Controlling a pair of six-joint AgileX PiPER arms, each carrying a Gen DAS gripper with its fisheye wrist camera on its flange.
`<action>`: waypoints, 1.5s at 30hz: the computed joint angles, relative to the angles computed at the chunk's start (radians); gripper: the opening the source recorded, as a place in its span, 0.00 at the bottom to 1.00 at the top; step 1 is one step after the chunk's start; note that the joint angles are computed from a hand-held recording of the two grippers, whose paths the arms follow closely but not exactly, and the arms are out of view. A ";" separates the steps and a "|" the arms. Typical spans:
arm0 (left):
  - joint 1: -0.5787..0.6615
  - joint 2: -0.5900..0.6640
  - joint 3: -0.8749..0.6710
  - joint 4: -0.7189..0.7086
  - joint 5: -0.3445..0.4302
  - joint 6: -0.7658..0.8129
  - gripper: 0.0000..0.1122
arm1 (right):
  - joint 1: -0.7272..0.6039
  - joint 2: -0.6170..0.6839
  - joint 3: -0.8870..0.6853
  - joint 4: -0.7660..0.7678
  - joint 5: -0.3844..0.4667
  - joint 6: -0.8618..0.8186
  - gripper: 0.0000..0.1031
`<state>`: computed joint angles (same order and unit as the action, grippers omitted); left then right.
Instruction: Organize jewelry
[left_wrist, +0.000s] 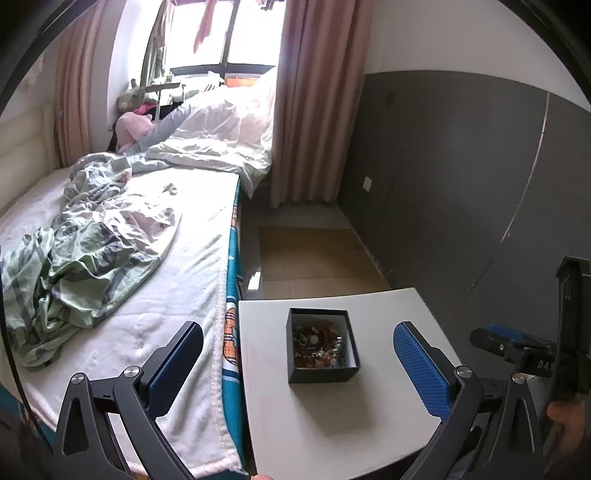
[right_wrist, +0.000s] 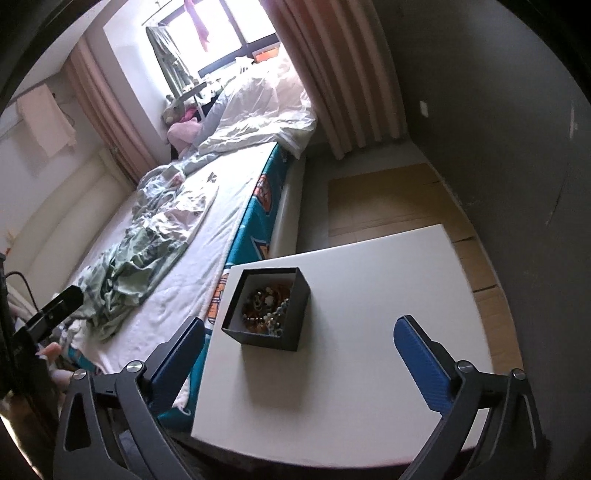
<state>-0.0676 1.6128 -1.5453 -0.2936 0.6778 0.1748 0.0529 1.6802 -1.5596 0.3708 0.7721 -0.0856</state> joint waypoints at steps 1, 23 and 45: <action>-0.003 -0.020 0.018 0.000 -0.002 -0.001 0.91 | -0.004 -0.027 0.018 0.001 -0.001 -0.005 1.00; -0.039 -0.432 0.371 -0.046 -0.032 0.044 0.91 | 0.075 -0.458 0.294 -0.151 0.009 0.125 1.00; -0.156 -0.701 0.722 0.168 -0.227 -0.151 0.91 | 0.308 -0.773 0.676 -0.610 -0.158 0.534 1.00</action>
<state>-0.2241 0.9121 -0.8237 -0.1257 0.4504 0.0239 0.3609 0.9070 -0.8834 -0.2390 0.6139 0.4486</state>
